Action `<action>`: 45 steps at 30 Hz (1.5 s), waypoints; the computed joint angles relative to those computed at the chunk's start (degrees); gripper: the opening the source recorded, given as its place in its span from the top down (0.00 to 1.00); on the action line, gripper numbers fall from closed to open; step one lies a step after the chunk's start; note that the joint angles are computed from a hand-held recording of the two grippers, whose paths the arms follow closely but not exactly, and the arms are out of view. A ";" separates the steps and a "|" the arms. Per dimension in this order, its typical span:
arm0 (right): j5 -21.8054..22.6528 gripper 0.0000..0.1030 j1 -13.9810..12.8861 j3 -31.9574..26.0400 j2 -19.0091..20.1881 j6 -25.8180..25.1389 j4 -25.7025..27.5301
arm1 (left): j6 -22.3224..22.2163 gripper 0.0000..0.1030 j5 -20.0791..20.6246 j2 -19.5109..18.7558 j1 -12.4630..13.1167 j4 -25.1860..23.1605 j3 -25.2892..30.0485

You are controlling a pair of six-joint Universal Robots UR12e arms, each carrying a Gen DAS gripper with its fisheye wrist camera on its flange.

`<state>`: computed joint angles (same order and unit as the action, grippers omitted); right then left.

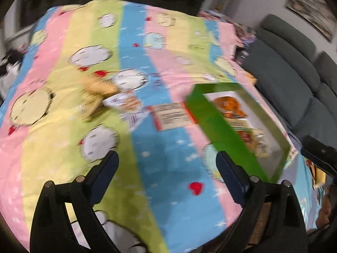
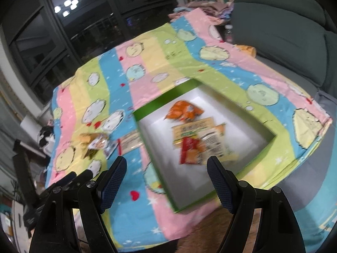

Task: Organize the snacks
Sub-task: 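Withdraw the right tool from the box toward the snack pile, then grasp the white peanut packet with the right tool and lift it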

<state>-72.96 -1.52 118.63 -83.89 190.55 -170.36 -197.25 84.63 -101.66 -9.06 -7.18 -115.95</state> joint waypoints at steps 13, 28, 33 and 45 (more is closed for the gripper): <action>2.78 0.09 4.33 -0.72 3.91 0.68 -6.04 | -3.56 0.05 3.66 0.31 2.92 5.25 -4.36; 9.26 0.09 8.61 -13.21 12.87 -7.06 6.14 | -12.29 0.04 8.25 0.96 5.16 5.07 -5.43; 4.75 0.10 11.41 -19.78 17.78 -14.37 10.65 | -13.96 0.04 8.27 0.90 5.62 2.66 -5.06; 1.59 0.36 13.78 -27.13 25.42 -25.10 14.18 | -14.62 0.04 11.87 0.21 5.47 0.03 -4.34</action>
<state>-71.37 12.27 91.51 -58.47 165.45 -156.19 -211.87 96.50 -101.45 -3.58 -7.15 -120.29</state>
